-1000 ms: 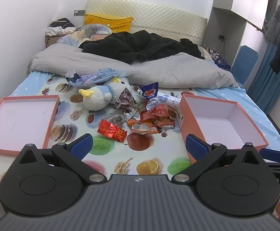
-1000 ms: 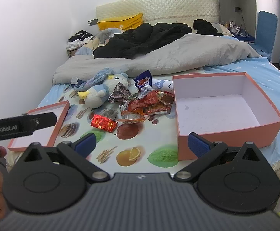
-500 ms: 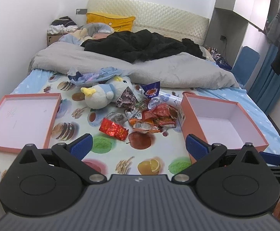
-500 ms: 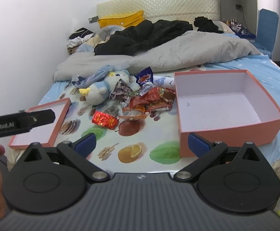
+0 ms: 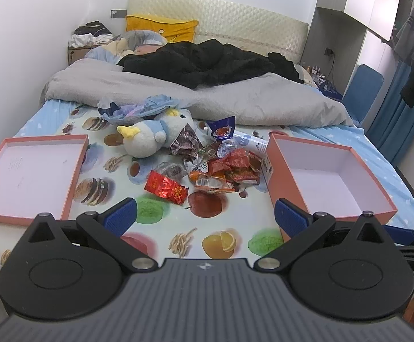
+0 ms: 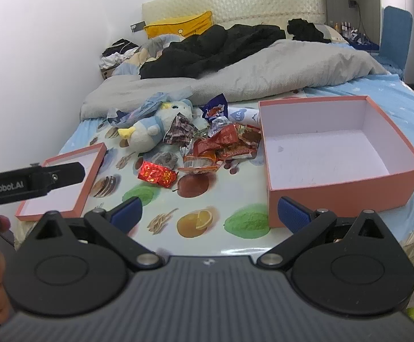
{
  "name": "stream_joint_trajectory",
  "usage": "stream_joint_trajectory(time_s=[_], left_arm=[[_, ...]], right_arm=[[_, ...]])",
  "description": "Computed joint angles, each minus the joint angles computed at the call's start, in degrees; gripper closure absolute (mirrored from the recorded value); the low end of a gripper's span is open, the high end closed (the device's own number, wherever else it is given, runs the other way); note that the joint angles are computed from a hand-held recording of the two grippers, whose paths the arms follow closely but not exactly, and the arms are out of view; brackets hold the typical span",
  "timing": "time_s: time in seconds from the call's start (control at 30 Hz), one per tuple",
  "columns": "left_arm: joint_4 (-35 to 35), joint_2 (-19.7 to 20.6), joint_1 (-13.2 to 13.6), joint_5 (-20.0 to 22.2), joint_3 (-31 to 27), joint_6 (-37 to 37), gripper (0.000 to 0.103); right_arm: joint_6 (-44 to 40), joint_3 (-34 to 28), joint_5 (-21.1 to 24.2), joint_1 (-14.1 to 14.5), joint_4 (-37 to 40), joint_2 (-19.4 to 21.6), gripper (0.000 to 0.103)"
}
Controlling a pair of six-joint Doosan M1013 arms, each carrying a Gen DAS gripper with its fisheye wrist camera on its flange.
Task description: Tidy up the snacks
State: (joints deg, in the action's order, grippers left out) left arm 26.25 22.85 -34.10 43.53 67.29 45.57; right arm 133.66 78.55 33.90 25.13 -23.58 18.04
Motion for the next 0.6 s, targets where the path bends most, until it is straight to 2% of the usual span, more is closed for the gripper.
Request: stream_joint_trajectory(time_s=[0.1, 0.23, 0.4, 0.6], left_arm=[[-0.43, 0.07, 0.11, -0.63, 0.11, 1.49, 0.0], [2.47, 0.26, 0.39, -0.03, -0.23, -0.7, 0.0], [1.74, 0.92, 1.07, 1.04, -1.02, -0.04, 0.0], [-2.2, 2.0, 1.79, 1.26, -2.02, 3.5, 0.0]], right_arm=[[0.07, 0.07, 0.1, -0.02, -0.01, -0.03, 0.0], [0.09, 0.07, 0.06, -0.03, -0.01, -0.02, 0.0], [1.72, -0.49, 0.99, 0.07, -2.1, 0.82, 0.0], [0.0, -0.65, 0.43, -0.48, -0.09, 1.36, 0.0]])
